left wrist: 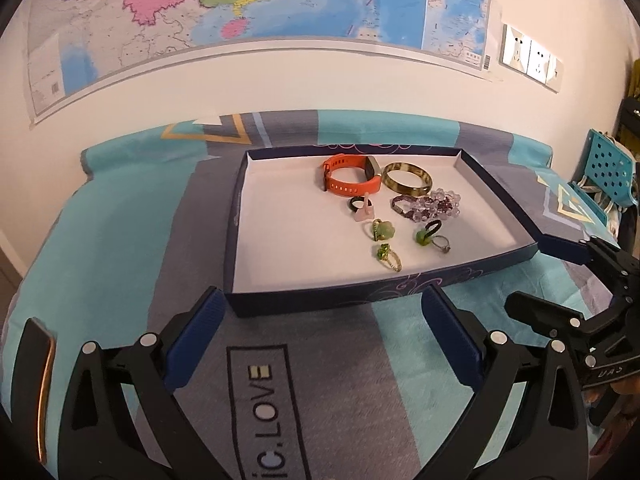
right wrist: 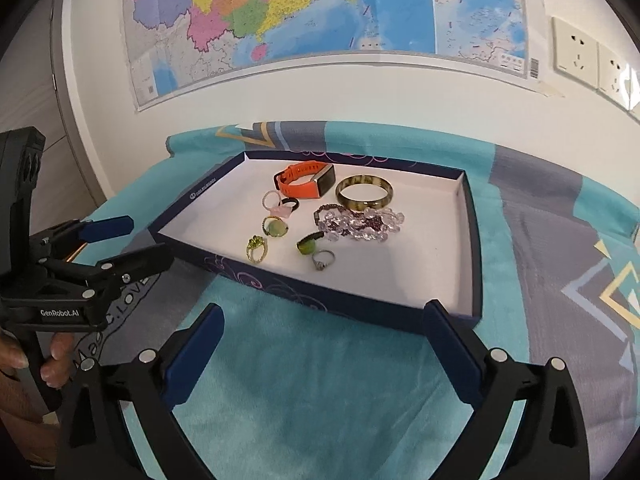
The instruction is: Organize jewelry
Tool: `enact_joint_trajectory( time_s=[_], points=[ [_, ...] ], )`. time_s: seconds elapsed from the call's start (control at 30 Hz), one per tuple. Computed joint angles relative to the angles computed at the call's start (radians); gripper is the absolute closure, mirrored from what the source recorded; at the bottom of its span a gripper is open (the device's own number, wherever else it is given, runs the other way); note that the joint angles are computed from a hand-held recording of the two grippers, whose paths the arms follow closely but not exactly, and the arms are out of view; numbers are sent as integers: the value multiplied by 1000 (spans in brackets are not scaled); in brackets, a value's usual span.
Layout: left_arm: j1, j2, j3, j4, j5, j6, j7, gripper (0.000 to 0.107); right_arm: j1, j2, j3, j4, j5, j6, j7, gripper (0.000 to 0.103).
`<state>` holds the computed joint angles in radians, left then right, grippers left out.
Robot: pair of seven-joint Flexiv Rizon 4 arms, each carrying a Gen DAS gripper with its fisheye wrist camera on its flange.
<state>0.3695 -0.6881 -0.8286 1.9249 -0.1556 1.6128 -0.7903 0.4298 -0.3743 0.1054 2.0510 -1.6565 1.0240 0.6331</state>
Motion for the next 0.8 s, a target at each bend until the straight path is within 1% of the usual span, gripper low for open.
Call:
enact_joint_trajectory(
  time_s=[0.13,0.2,0.43,0.57,0.8],
  points=[
    [-2,13,9,17,6,18,-15,10,9,2,6,6,35,-7,-10,7],
    [10,14,-3,24,11,12,-19,10,14,3,6,8,34,-7,6,7],
    [12,31,9,48,14,14,-37,10,41,0,8,9,68,-38,-1,7],
    [23,33,0,63,24,24,-42,10,51,6,9,15,75,-58,11,7],
    [41,36,-13,75,24,5,-47,10,62,12,13,21,97,-74,13,7]
  ],
)
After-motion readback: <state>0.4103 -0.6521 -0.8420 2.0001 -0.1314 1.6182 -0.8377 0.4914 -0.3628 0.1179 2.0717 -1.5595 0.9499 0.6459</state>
